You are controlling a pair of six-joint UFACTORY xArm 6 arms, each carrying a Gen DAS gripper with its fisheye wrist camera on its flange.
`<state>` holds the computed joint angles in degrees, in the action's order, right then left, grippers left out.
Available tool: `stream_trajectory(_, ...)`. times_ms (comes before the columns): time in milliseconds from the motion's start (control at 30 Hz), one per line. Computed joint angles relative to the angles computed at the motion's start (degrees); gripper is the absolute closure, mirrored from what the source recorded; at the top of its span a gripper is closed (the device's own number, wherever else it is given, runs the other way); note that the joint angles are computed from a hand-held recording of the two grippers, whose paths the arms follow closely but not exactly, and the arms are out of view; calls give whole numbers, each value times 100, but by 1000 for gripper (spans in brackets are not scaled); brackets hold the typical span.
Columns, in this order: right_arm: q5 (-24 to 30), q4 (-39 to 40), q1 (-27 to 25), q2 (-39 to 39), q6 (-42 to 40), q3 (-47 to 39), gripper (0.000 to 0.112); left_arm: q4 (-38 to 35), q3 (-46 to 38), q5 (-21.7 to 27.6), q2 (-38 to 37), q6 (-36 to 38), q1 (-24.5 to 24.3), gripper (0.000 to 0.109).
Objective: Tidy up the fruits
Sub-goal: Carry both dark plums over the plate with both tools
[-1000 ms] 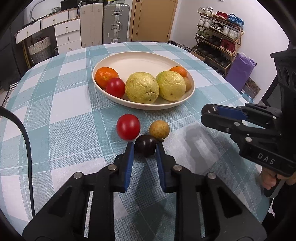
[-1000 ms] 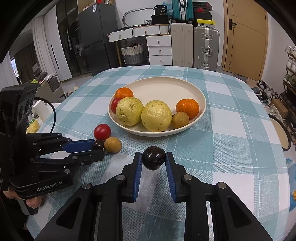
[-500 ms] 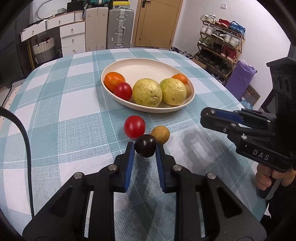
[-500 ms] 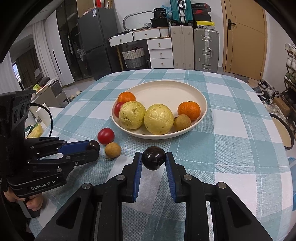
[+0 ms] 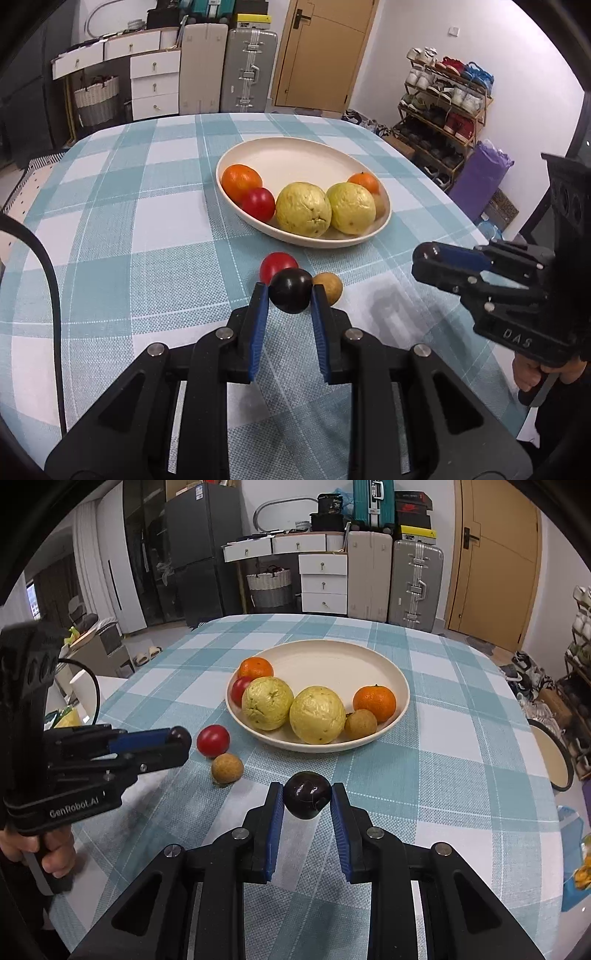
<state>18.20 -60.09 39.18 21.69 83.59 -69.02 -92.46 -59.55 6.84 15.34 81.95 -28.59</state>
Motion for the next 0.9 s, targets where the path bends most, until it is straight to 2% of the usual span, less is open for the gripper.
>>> stream_trajectory(133,-111,-266,-32,46,325,-17,86,-158,-18,-158,-10,287,-47,88)
stream_trajectory(267,-240,-627,-80,179,689,-130,86,-537,-52,-86,-31,642,33,88)
stream_trajectory(400,-202,-543,-100,224,580,-204,86,-614,-159,-109,9,651,58,88)
stream_trajectory(533,-264,-1040,-227,67,1088,-157,86,-939,-351,-152,14,1008,57,88)
stream_trajectory(733,-393,-1803,-443,-60,1907,-252,86,-686,-732,-403,189,798,-15,88)
stream_trajectory(900,-467,-1910,-567,52,2016,-497,86,-876,-1044,-438,287,1017,-8,88)
